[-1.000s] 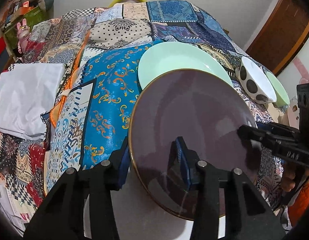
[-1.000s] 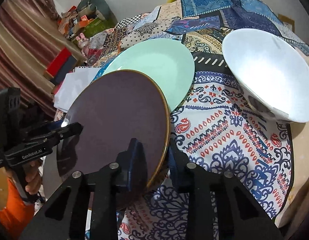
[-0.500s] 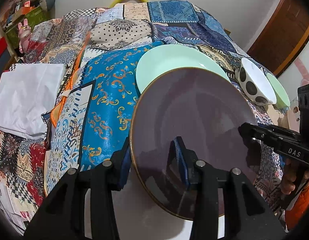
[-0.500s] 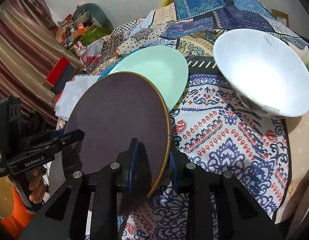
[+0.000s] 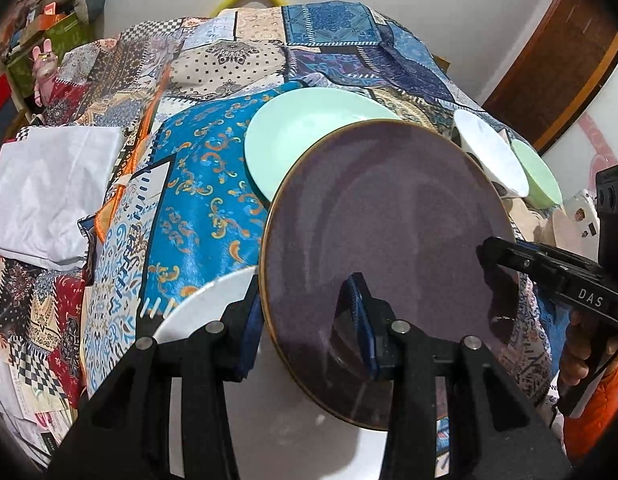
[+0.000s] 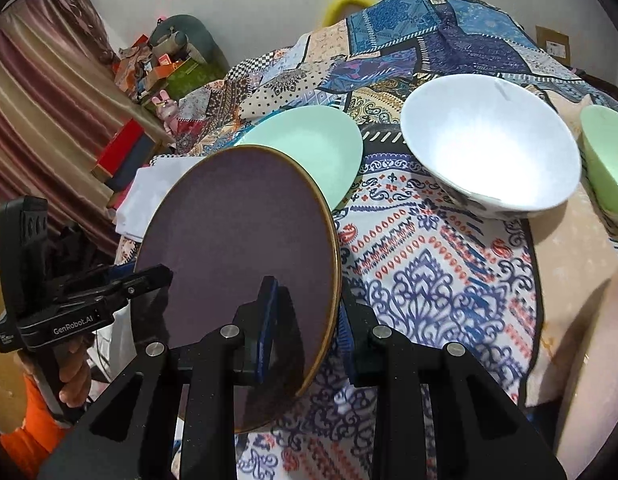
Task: Organize plates and bowls
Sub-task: 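Lift the purple plate with both tools and carry it toward the pink bowl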
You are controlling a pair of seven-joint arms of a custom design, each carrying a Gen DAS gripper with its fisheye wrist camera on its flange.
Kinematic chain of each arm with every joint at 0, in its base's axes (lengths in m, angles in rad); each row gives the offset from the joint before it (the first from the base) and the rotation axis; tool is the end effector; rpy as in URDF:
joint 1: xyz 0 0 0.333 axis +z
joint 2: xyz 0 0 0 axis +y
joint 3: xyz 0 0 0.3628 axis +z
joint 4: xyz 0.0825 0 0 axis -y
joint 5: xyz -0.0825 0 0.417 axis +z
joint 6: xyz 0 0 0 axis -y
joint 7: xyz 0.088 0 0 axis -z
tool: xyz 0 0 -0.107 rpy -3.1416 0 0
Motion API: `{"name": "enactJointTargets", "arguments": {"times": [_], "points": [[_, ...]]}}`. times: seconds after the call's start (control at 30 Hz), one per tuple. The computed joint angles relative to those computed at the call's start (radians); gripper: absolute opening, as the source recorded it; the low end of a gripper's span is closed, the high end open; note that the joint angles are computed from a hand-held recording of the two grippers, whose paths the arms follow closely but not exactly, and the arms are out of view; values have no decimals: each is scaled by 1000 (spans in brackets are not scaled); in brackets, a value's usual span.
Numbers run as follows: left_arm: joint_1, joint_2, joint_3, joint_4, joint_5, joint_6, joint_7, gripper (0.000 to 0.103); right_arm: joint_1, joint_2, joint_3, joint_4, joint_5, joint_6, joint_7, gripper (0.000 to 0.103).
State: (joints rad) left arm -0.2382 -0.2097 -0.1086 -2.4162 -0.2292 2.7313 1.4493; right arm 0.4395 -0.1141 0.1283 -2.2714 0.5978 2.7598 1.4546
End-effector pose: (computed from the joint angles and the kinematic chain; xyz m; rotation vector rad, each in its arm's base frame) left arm 0.4904 -0.1701 0.4740 -1.9901 2.0778 -0.7501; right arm 0.4862 0.2845 0.4962 -1.8989 1.5565 0.0012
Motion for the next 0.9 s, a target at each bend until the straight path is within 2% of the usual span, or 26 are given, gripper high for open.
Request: {"name": "enactJointTargets", "arguments": {"times": [0.37,0.9], "points": [[-26,-70,-29,-20,63,-27,-82,40,3,-111,-13,-89,5,9,16,26],[-106,-120,-52,-23,103,-67,-171,40,-4,-265,-34,-226,-25,10,66,26]]}}
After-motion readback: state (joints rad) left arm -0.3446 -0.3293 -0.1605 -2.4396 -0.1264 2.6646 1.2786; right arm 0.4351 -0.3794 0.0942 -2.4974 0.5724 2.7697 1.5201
